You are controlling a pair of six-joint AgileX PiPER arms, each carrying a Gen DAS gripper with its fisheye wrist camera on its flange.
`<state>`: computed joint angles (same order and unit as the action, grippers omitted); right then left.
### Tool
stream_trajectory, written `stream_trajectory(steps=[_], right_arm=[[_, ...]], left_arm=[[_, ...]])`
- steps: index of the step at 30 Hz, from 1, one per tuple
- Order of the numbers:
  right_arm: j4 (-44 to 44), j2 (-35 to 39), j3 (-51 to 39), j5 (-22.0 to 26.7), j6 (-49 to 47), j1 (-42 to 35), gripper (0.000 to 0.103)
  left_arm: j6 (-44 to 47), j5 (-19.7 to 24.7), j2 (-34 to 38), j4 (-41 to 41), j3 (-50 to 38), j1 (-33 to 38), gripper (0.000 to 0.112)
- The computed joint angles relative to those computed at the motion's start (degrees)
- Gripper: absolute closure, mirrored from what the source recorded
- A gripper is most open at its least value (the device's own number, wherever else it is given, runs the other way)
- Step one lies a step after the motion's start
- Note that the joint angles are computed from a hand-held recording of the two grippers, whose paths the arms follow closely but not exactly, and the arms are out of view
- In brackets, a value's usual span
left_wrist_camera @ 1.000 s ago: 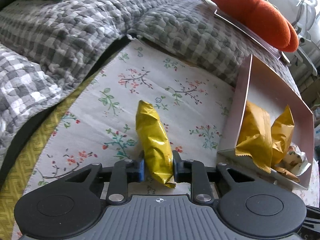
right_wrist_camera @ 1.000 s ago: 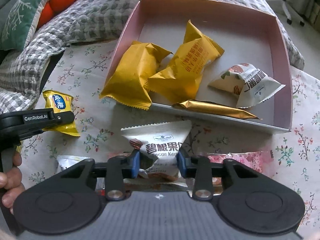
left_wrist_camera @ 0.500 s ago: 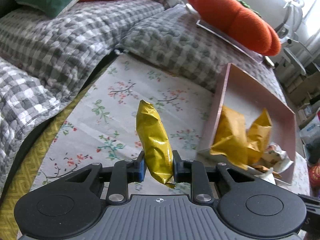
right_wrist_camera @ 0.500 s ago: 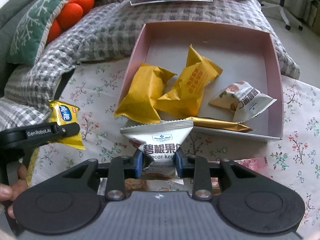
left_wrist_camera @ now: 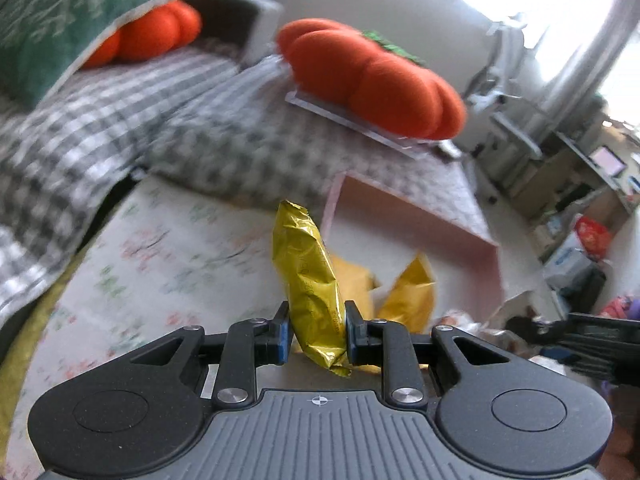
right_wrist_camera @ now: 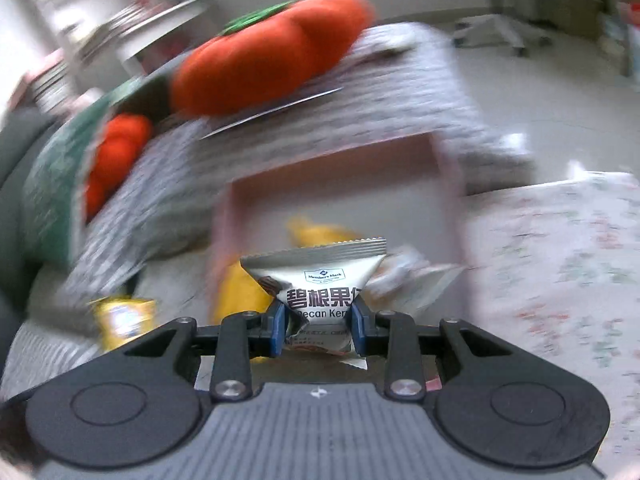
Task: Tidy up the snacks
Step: 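Place the pecan pack in the tray while the left gripper drops its pack there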
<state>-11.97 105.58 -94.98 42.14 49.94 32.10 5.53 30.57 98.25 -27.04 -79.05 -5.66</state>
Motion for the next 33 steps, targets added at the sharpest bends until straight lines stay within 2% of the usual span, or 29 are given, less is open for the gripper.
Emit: stream_trajectory(steps=[2, 6, 11, 18, 22, 24, 26, 27, 28, 29, 33], right_arm=[[-0.27, -0.14, 2.09, -1.37, 2.05, -1.63, 0.074], [5.94, 2.32, 2.36, -3.69, -1.7, -3.64, 0.074], [9.83, 5.6, 0.1, -4.41, -5.86, -3.3, 0.074], [7.52, 10.34, -6.18, -4.46, -5.67, -3.72, 0.075], [-0.53, 10.93, -6.97, -6.79, 2.21, -3.19, 0.075], [-3.44, 11.46, -7.1, -8.11, 6.39, -2.94, 0.071], [-3.26, 11.81, -7.31, -8.11, 7.16, -3.01, 0.067], [-4.44, 11.92, -7.55, -7.58, 8.39, -2.84, 0.059], [-6.61, 12.02, -8.04, -6.66, 10.67, -2.4, 0.056], [-8.49, 11.99, -8.3, -6.12, 12.68, -2.2, 0.053], [-12.58, 8.24, -4.65, -7.41, 19.79, -2.12, 0.051]], left_arm=[[3.47, -0.57, 1.5, -2.33, -1.3, -1.97, 0.09], [7.31, 0.32, 6.23, -4.4, -5.39, -6.08, 0.09], [4.18, 0.97, 13.97, 0.25, -12.69, -8.4, 0.089], [3.06, -0.9, 20.12, -0.19, -19.63, -7.45, 0.091], [2.0, -4.05, 21.42, 0.43, -20.52, -7.63, 0.091], [1.95, -5.28, 21.53, -0.1, -19.98, -7.86, 0.089], [2.25, -6.1, 20.84, 0.44, -19.43, -7.91, 0.075], [1.71, -6.98, 19.94, 1.5, -18.73, -7.88, 0.069], [0.38, -8.51, 18.75, 3.0, -17.52, -7.92, 0.056], [-0.55, -9.54, 17.76, 3.95, -16.77, -7.76, 0.051], [-5.64, -9.12, 12.23, 8.92, -13.64, -6.65, 0.049]])
